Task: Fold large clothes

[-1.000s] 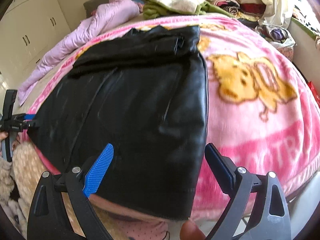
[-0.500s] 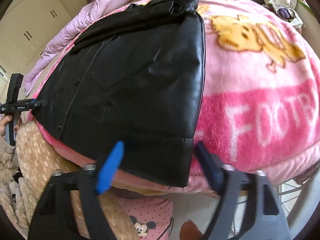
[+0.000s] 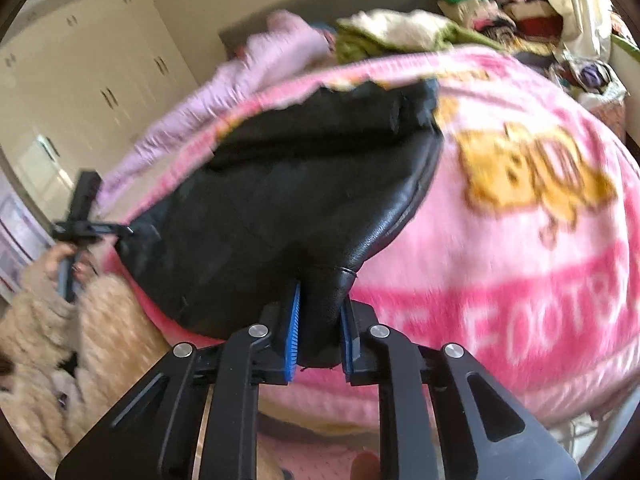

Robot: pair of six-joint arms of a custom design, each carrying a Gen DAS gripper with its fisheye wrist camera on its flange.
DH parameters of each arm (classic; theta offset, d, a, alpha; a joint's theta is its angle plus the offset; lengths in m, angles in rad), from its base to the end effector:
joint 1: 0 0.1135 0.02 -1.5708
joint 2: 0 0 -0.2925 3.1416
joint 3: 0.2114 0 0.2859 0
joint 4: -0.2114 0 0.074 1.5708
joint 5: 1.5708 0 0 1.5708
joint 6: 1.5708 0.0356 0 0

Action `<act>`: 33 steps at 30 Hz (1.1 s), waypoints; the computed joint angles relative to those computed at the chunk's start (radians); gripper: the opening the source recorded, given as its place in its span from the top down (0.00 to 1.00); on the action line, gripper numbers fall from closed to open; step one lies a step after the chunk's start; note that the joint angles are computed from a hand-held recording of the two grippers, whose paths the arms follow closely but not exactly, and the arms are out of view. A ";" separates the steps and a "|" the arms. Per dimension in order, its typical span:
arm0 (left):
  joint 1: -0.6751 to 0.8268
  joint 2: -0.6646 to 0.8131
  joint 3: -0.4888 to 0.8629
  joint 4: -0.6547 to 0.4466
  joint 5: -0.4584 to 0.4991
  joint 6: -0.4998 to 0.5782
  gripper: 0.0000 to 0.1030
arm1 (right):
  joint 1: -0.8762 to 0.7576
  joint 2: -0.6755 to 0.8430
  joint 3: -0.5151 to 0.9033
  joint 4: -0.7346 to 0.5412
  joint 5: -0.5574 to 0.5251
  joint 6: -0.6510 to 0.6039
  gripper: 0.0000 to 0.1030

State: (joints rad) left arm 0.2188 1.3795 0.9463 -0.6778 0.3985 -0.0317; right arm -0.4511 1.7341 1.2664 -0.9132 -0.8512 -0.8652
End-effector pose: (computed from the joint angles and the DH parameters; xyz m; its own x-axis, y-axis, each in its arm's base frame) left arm 0.2868 0.0496 0.2421 -0.8733 -0.2241 -0.4325 -0.0597 0.9304 -0.3616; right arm 0.3379 -0.1339 0.2339 -0.6946 -0.2210 -0.6846 -0.5693 0.7507 0.3353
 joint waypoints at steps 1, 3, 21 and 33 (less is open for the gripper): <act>0.010 -0.009 0.007 0.007 0.022 -0.014 0.93 | 0.001 -0.003 0.022 -0.007 -0.031 0.006 0.85; 0.024 -0.023 0.021 0.022 0.048 -0.038 0.93 | 0.013 -0.009 0.046 0.008 -0.064 0.037 0.86; 0.045 0.083 0.268 0.225 0.037 -0.318 0.93 | 0.137 0.125 0.344 0.386 -0.117 0.675 0.88; -0.004 0.242 0.424 0.305 -0.082 -0.425 0.93 | 0.207 0.289 0.574 0.432 -0.030 0.896 0.88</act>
